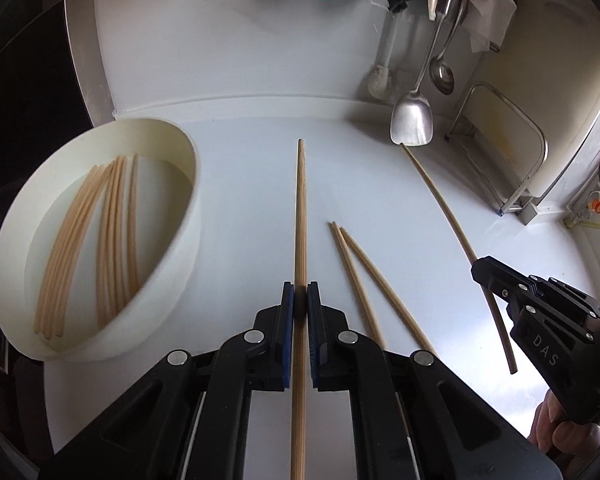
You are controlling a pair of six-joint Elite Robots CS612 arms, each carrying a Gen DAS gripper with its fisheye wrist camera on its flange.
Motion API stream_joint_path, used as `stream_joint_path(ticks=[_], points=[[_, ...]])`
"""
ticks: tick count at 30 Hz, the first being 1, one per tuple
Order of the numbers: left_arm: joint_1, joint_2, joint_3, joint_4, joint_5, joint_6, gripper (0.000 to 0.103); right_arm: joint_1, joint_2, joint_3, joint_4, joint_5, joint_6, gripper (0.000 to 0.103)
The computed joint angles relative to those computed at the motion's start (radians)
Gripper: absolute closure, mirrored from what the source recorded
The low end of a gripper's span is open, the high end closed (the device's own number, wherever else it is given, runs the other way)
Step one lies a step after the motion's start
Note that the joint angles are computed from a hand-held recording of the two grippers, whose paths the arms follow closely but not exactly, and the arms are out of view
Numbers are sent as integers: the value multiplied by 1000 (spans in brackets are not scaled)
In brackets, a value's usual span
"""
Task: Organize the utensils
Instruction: 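Carry the held chopstick with the right tool over the white basin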
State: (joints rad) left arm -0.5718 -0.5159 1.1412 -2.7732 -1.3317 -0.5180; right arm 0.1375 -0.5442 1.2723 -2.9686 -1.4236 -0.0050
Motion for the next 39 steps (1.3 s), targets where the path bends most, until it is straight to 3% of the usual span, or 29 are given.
stream_joint_path(ticks=[9,16,25,39], points=[[71,-90,114,-42,56,15,96,77,12,-102,56,20,-10,97],[147,-116,157,-14,32,9,96,148,91,-290,188,64,-18,97],[199,-78,113,19,-37,57,96,205,240,-585,441,40,-22,97],[228,5,-12,138,-127,111,96,221,411,-906,725,-27,31,96]])
